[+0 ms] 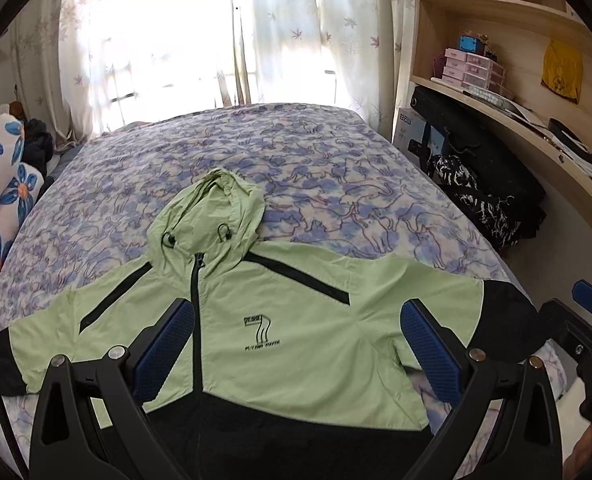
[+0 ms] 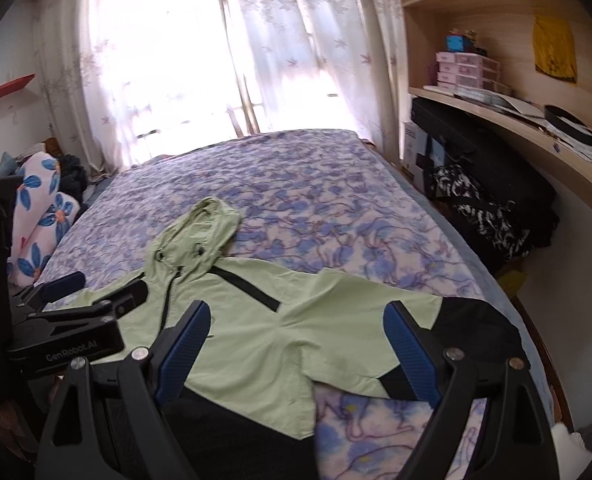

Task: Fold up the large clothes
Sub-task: 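Grasp the black sleeve cuff of the jacket with the right tool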

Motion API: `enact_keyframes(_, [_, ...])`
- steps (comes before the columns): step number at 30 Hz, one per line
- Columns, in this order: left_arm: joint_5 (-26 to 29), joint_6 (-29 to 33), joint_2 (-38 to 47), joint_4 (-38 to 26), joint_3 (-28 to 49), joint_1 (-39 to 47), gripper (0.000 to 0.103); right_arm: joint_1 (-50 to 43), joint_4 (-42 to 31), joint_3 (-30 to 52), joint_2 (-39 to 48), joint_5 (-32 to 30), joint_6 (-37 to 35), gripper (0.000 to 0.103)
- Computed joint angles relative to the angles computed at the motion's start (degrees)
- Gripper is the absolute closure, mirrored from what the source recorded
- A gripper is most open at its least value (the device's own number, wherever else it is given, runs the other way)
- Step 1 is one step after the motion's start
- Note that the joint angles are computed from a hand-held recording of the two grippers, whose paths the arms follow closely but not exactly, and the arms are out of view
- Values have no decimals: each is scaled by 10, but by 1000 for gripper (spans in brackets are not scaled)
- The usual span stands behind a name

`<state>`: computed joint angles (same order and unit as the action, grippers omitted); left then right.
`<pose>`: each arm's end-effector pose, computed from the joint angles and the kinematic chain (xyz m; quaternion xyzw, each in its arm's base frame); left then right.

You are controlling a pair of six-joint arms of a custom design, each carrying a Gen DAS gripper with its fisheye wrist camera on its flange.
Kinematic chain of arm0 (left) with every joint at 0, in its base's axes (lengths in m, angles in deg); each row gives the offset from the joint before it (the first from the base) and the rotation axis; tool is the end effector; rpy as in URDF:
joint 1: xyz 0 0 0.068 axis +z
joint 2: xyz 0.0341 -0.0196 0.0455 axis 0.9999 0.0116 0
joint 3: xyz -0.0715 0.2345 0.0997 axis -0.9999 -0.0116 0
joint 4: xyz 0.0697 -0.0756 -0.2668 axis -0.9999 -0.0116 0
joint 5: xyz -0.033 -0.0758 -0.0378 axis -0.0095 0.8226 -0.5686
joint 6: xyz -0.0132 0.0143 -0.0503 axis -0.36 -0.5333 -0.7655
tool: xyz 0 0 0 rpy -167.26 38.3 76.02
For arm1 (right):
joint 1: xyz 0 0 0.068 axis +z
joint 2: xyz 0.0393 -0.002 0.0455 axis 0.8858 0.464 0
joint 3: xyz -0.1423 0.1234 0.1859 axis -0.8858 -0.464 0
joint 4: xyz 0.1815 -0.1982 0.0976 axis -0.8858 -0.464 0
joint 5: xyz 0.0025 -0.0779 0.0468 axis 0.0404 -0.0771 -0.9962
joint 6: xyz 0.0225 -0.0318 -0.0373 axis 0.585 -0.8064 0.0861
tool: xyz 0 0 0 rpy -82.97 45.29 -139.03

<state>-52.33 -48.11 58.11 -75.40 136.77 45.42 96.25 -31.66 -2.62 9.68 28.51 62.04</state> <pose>0.2441 -0.2096 0.3060 -0.0216 0.9155 -0.0076 0.4016 0.2032 0.1217 0.2987 -0.0459 0.8905 0.0441 0.4506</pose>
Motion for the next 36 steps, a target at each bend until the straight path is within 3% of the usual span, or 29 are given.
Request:
enact_keyframes(8, [-12, 66, 165, 93, 78, -5, 1, -246, 10, -11, 69, -126, -62, 14])
enact_keyframes(16, [30, 78, 316, 166, 151, -4, 1, -480, 30, 28, 237, -228, -86, 19])
enact_keyframes(21, [34, 78, 382, 171, 187, -5, 1, -572, 9, 62, 323, -276, -61, 27])
enact_keyframes(24, [54, 77, 411, 162, 207, -1, 1, -592, 4, 68, 349, -258, -55, 27])
enact_keyframes(30, [87, 63, 430, 155, 219, 1, 8, -642, -5, 74, 393, -347, -28, 27])
enact_keyframes(32, [96, 53, 432, 151, 222, 3, 11, -645, 9, 72, 407, -362, -14, 32])
enact_keyframes(35, [103, 47, 424, 145, 218, 7, 21, -637, 44, 65, 416, -355, 5, 55])
enact_keyframes(36, [104, 47, 418, 145, 213, 8, 26, -632, 56, 62, 416, -342, 5, 74])
